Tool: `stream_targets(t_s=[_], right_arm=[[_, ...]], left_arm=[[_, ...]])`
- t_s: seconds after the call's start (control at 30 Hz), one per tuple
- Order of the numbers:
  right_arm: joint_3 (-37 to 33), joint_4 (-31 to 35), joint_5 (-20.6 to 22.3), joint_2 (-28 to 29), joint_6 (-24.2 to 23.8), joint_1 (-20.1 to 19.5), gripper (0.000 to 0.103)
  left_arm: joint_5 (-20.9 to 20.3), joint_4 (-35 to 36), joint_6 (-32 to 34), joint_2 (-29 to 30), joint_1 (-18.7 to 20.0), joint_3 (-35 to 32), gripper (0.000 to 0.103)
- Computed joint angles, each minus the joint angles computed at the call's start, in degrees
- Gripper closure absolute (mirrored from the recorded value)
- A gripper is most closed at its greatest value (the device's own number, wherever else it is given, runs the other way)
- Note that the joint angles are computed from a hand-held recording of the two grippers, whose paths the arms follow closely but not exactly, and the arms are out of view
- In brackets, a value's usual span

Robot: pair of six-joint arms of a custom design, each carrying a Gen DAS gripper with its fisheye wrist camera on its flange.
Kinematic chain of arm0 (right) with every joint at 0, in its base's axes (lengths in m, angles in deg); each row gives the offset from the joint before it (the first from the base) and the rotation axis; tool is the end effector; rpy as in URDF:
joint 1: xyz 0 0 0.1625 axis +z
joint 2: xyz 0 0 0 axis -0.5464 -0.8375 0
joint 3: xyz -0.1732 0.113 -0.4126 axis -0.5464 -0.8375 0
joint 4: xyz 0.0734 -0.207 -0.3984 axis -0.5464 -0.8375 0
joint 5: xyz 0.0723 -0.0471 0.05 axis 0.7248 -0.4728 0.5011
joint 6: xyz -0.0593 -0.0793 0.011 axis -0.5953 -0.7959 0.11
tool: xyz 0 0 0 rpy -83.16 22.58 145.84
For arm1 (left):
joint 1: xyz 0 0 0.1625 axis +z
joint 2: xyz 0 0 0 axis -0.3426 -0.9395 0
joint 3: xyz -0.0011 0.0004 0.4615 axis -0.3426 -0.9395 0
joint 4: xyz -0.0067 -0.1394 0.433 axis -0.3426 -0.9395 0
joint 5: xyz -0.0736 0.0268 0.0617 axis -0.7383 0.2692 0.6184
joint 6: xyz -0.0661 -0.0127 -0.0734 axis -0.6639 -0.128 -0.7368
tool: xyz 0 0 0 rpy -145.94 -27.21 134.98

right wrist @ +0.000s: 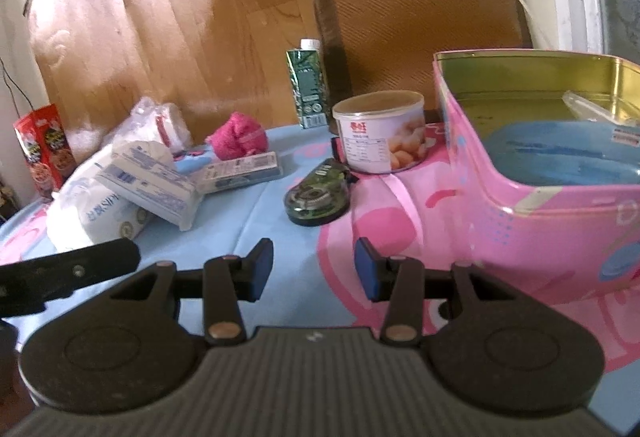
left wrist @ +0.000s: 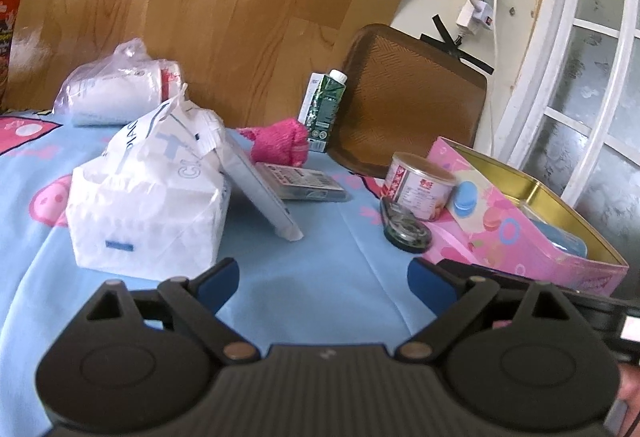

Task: Organize soft objects
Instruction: 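Move the right tool to the green tape roller and grasp it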

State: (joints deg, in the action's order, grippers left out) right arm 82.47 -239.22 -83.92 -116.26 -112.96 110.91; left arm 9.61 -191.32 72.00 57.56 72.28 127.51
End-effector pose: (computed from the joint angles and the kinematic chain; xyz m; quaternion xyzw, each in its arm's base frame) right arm 0.0246 -0.5058 0.1458 0.1301 -0.8429 0.4828 0.1986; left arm -0.1766 -0.5269 -0.0177 0.2396 0.8671 -0.4173 0.1287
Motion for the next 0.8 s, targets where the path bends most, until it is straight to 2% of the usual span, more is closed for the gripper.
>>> stream_targets(t_s=[0.2,0.47,0.8], right_arm=[[1.15,0.12,6.06,-0.94,0.30,-1.84,0.054],[1.98,-0.11,11.02,-1.61,0.64,-3.47,0.050],[1.95,0.62,11.59,-1.99,0.61,-3.75,0.049]], left_arm=[[1.21,-1.68,0.46,0.65,-0.44,-0.08,0.008],[0.89,-1.13,-1.19,0.28,0.06,-0.15,0.007],[0.55,-1.22,-1.99,0.14,0.29,-0.04,0.007]])
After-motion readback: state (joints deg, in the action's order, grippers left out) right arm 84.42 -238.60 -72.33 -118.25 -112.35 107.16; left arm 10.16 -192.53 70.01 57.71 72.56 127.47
